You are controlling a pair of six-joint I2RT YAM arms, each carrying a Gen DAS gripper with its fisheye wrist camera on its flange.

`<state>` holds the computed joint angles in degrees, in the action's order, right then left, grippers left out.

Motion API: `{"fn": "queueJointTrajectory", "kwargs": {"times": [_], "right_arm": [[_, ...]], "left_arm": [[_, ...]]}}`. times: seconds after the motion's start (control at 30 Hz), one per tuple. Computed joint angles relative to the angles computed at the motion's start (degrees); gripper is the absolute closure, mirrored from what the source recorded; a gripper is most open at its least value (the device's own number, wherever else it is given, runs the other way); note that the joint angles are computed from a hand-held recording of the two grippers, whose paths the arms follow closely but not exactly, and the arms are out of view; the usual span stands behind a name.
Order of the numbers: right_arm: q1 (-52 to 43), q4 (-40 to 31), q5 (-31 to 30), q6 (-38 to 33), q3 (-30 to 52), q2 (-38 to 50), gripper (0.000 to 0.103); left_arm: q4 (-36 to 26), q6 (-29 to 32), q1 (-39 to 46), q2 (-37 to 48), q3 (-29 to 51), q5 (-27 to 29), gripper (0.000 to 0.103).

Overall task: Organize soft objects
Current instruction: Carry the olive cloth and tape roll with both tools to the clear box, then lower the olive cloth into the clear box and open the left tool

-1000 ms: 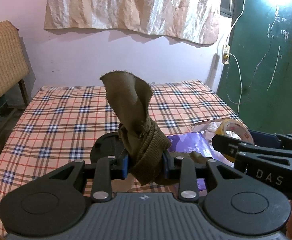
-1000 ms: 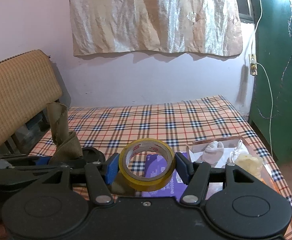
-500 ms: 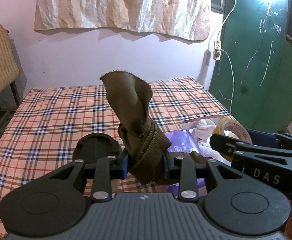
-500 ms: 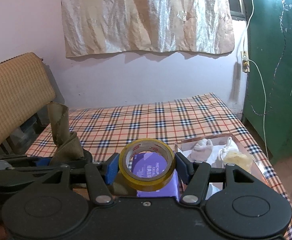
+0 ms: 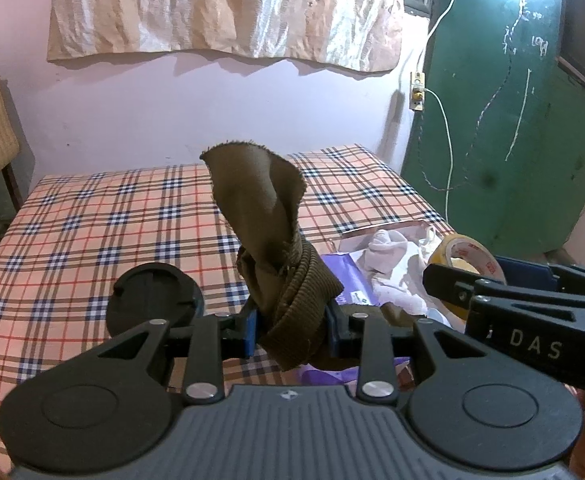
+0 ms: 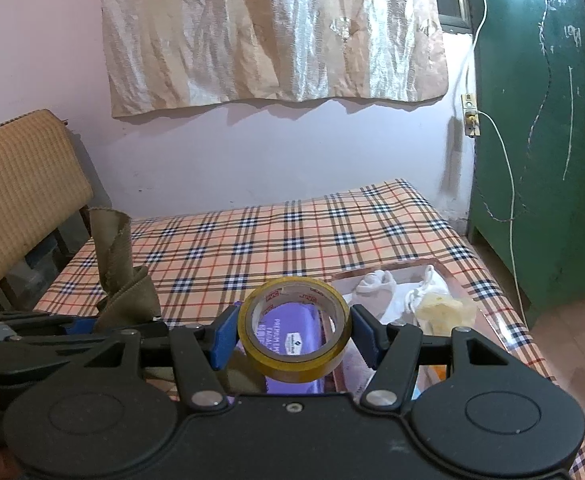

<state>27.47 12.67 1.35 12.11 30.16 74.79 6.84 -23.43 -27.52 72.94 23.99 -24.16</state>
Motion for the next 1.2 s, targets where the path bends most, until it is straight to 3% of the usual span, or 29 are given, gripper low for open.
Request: {"fn": "queueJointTrajectory", "kwargs": {"times": [0.7,1.2], "right_arm": [[-11.6,1.2,-5.8,-4.2,-1.4,1.1,0.031],[-23.7,3.1,-11.8,-8.7,2.0,8.8,0.031]], "left_arm": [[5.7,0.9,-2.5,10.4,4.5,3.6,0.069],[9.3,1.6,-4.4,22.0,11.9,7.5,0.069]]}}
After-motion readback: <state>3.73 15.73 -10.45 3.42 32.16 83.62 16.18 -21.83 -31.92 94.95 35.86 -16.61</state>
